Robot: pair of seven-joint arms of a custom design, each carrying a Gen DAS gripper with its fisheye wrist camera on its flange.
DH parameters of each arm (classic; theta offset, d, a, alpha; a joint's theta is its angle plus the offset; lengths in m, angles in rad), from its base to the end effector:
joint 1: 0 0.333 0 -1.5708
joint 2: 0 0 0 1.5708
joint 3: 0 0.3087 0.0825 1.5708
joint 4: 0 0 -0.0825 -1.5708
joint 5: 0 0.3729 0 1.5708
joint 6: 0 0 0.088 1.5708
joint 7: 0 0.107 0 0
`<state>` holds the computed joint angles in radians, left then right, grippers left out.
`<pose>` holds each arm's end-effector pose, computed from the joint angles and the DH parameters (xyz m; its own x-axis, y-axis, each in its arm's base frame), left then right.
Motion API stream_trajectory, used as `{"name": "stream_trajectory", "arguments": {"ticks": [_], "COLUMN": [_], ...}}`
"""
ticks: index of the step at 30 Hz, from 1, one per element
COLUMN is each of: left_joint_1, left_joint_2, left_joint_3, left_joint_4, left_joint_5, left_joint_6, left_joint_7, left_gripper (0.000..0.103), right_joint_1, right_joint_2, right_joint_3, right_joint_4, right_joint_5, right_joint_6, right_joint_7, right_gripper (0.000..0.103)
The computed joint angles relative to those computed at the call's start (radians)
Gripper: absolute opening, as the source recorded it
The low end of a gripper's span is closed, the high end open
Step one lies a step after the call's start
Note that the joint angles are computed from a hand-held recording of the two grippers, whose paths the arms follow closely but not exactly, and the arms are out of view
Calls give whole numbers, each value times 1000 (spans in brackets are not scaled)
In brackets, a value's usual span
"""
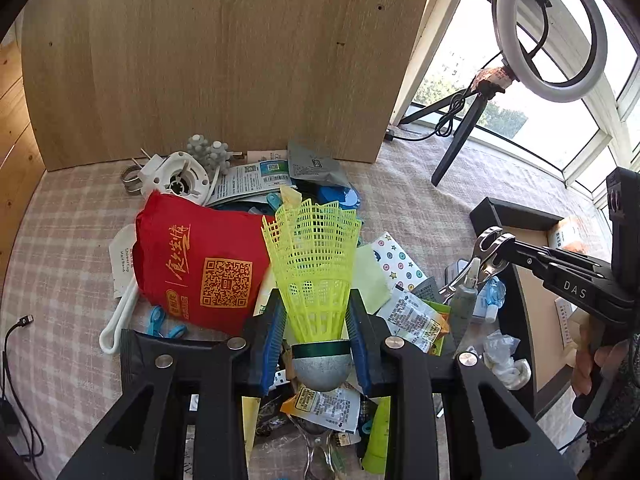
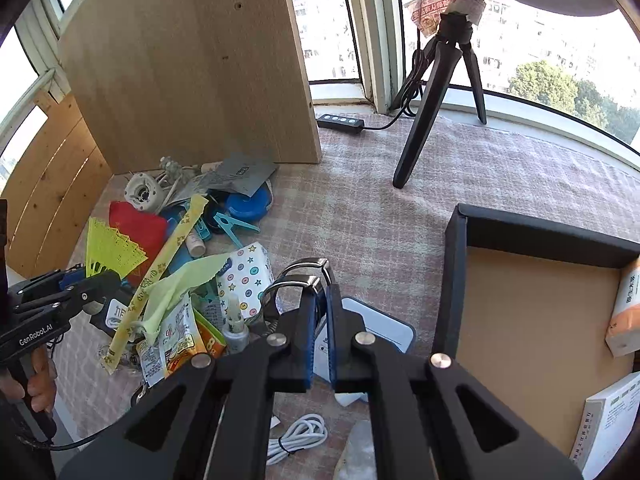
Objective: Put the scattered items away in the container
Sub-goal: 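Grasp the yellow shuttlecock with the left gripper while the right gripper grasps the metal clip, then carry the shuttlecock and metal clip into the tray and open both grippers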
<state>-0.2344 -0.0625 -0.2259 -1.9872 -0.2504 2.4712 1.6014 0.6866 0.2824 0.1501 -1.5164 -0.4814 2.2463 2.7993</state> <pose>0.5120 -0.2563 0.5477 -0.3797 -0.9025 0.2034 -0.8306 0.2357 -0.5046 0.4701 0.4820 0.5486 -0.1235 -0.9683 -0.2170 -0.8270 0.2213 -0.5168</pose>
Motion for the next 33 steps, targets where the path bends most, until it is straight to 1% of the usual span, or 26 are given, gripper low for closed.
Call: {"name": "stream_trajectory", "arguments": {"ticks": [4,6,9,13,18,23,24,25,26,27,28,29,31,33], "left_joint_1": [-20,-33,-58,-96,-146,-198,-209,-219,-232,-248,-261,-270,-278,-269], "left_joint_2": [-36,-40,-40,-19,37,127,145,166,193,219,239,259,277,258], "left_joint_3": [-7,-12,-19,-42,-76,-115,-122,-128,-132,-131,-129,-128,-126,-127], "left_joint_4": [2,15,38,71,127,216,235,257,285,316,338,361,389,366], "left_joint_5": [-62,-92,-163,-209,-255,-266,-268,-262,-235,-186,-147,-120,-84,-93], "left_joint_6": [7,6,0,-14,-43,-53,-52,-47,-45,-44,-36,-37,-52,-35], "left_joint_7": [54,76,124,167,201,198,198,193,176,141,111,96,79,92], "left_gripper": [28,28,28,28,28,29,31,35,50,59,65,65,65,65], "right_joint_1": [0,-5,-16,-49,-91,-124,-130,-134,-138,-144,-153,-161,-170,-172], "right_joint_2": [-112,-165,-242,-365,-508,-599,-607,-615,-617,-611,-598,-588,-584,-598], "right_joint_3": [2,13,39,76,119,133,131,123,113,109,118,127,140,136], "right_joint_4": [-109,-143,-182,-280,-391,-476,-488,-504,-517,-516,-504,-494,-487,-505], "right_joint_5": [-47,-84,-136,-137,-74,8,20,37,57,78,84,73,40,33], "right_joint_6": [54,38,-33,-108,-244,-306,-300,-277,-254,-255,-276,-292,-301,-262], "right_joint_7": [83,116,148,172,172,150,143,124,101,88,97,108,126,136], "right_gripper": [5,5,5,5,5,5,5,6,8,13,22,29,33,35]}}
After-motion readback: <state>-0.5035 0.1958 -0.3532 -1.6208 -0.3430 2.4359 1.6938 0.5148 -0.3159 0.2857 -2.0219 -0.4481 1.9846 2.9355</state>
